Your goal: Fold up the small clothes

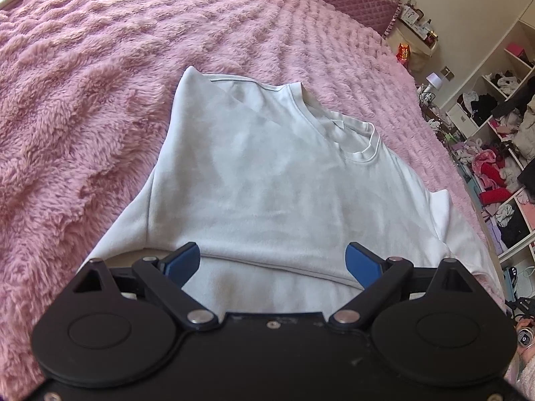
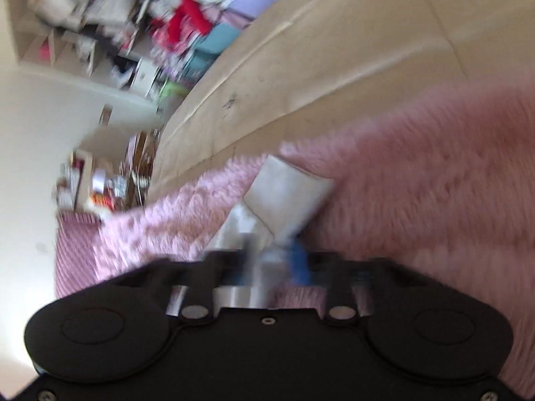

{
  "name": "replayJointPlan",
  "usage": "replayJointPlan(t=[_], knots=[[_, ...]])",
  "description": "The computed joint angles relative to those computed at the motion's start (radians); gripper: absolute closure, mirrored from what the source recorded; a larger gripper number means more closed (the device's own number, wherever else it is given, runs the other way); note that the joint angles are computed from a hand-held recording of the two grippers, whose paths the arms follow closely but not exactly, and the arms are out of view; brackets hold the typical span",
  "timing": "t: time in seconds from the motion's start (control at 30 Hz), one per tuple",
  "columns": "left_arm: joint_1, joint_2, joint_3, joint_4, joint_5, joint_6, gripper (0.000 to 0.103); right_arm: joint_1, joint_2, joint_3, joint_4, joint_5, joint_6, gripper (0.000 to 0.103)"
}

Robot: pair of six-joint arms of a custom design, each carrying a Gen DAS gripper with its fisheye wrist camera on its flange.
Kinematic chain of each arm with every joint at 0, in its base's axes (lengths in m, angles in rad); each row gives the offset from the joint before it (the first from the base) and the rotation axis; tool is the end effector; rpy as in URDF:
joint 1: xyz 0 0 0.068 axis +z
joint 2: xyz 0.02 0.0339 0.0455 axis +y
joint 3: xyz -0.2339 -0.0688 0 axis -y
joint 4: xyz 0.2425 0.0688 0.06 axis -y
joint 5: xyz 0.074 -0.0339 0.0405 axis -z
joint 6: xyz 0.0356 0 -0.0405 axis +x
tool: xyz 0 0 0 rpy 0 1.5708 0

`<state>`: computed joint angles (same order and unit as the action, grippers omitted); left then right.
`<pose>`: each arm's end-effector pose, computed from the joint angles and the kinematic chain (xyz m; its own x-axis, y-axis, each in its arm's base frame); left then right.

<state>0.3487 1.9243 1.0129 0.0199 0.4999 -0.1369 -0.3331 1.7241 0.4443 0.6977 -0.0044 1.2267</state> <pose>0.3471 0.1080 0.0962 -0.7221 -0.3899 -0.5715 -0.1165 0.8827 -0.4552 0.2593 -0.0895 0.0693 0.1293 0.9514 -0.2795 0.5982 0.1500 0.7872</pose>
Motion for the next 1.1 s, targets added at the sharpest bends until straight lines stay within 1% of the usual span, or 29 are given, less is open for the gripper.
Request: replayJointPlan(t=[0.03, 0.07, 0.1, 0.17, 0.23, 0.33, 0.4, 0.43, 0.5, 0.57, 0.63, 0.67, 0.7, 0.73, 0.77, 0.8, 0.83, 0.9, 0.93, 0.97, 1.07, 1.1], knots=[[0.003, -0.003, -0.001, -0.005, 0.006, 0.011, 0.005, 0.007, -0.039, -0.011, -0.017, 0.027, -0.028, 0.091], [0.007, -0.006, -0.005, -0.005, 0.013, 0.019, 0.005, 0.013, -0.075, -0.033, -0.003, 0.037, -0.042, 0.091], [0.011, -0.011, -0.010, -0.004, 0.016, 0.023, 0.005, 0.019, -0.116, -0.050, 0.002, 0.037, -0.054, 0.091], [0.022, -0.022, -0.020, -0.002, 0.028, 0.025, 0.005, 0.049, -0.225, -0.073, -0.032, 0.030, -0.086, 0.091], [0.036, -0.027, -0.024, -0.003, 0.045, 0.018, 0.005, 0.117, -0.347, -0.076, -0.078, 0.011, -0.137, 0.091], [0.062, -0.040, -0.032, -0.010, 0.072, 0.008, 0.005, 0.303, -0.506, -0.062, -0.132, 0.008, -0.164, 0.091], [0.080, -0.053, -0.041, -0.017, 0.087, 0.008, 0.005, 0.476, -0.525, -0.010, -0.137, 0.036, -0.181, 0.091], [0.090, -0.064, -0.048, -0.021, 0.095, 0.012, 0.005, 0.571, -0.487, 0.038, -0.118, 0.046, -0.191, 0.091], [0.113, -0.093, -0.071, -0.026, 0.111, 0.030, 0.005, 0.732, -0.345, 0.159, -0.061, 0.039, -0.192, 0.091], [0.138, -0.120, -0.083, -0.050, 0.125, 0.058, 0.005, 0.878, -0.153, 0.304, 0.014, 0.025, -0.174, 0.091], [0.170, -0.145, -0.093, -0.069, 0.143, 0.081, 0.005, 0.988, 0.053, 0.474, 0.042, -0.010, -0.163, 0.089], [0.184, -0.154, -0.097, -0.075, 0.151, 0.087, 0.005, 1.038, 0.149, 0.565, 0.027, -0.006, -0.155, 0.088], [0.196, -0.158, -0.096, -0.082, 0.159, 0.085, 0.005, 1.070, 0.237, 0.654, -0.004, -0.042, -0.157, 0.085], [0.209, -0.158, -0.093, -0.086, 0.171, 0.075, 0.005, 1.088, 0.320, 0.771, -0.091, -0.112, -0.172, 0.070], [0.220, -0.156, -0.089, -0.089, 0.186, 0.059, 0.005, 1.114, 0.364, 0.837, -0.169, -0.105, -0.172, 0.068], [0.228, -0.152, -0.087, -0.086, 0.204, 0.041, 0.005, 1.133, 0.384, 0.852, -0.192, -0.076, -0.163, 0.068], [0.235, -0.146, -0.085, -0.077, 0.225, 0.024, 0.005, 1.145, 0.389, 0.821, -0.149, -0.068, -0.158, 0.066], [0.230, -0.135, -0.093, -0.039, 0.246, -0.015, 0.005, 1.153, 0.350, 0.711, -0.077, -0.040, -0.119, 0.063], [0.219, -0.127, -0.096, -0.017, 0.251, -0.040, 0.005, 1.147, 0.318, 0.647, -0.049, -0.022, -0.109, 0.058], [0.206, -0.114, -0.099, 0.006, 0.252, -0.065, 0.005, 1.145, 0.274, 0.595, -0.059, 0.013, -0.100, 0.053], [0.159, -0.070, -0.102, 0.074, 0.224, -0.160, 0.008, 1.095, 0.151, 0.449, -0.118, 0.065, -0.107, 0.051], [0.140, -0.058, -0.107, 0.108, 0.201, -0.206, 0.009, 1.069, 0.116, 0.401, -0.127, 0.073, -0.108, 0.051]])
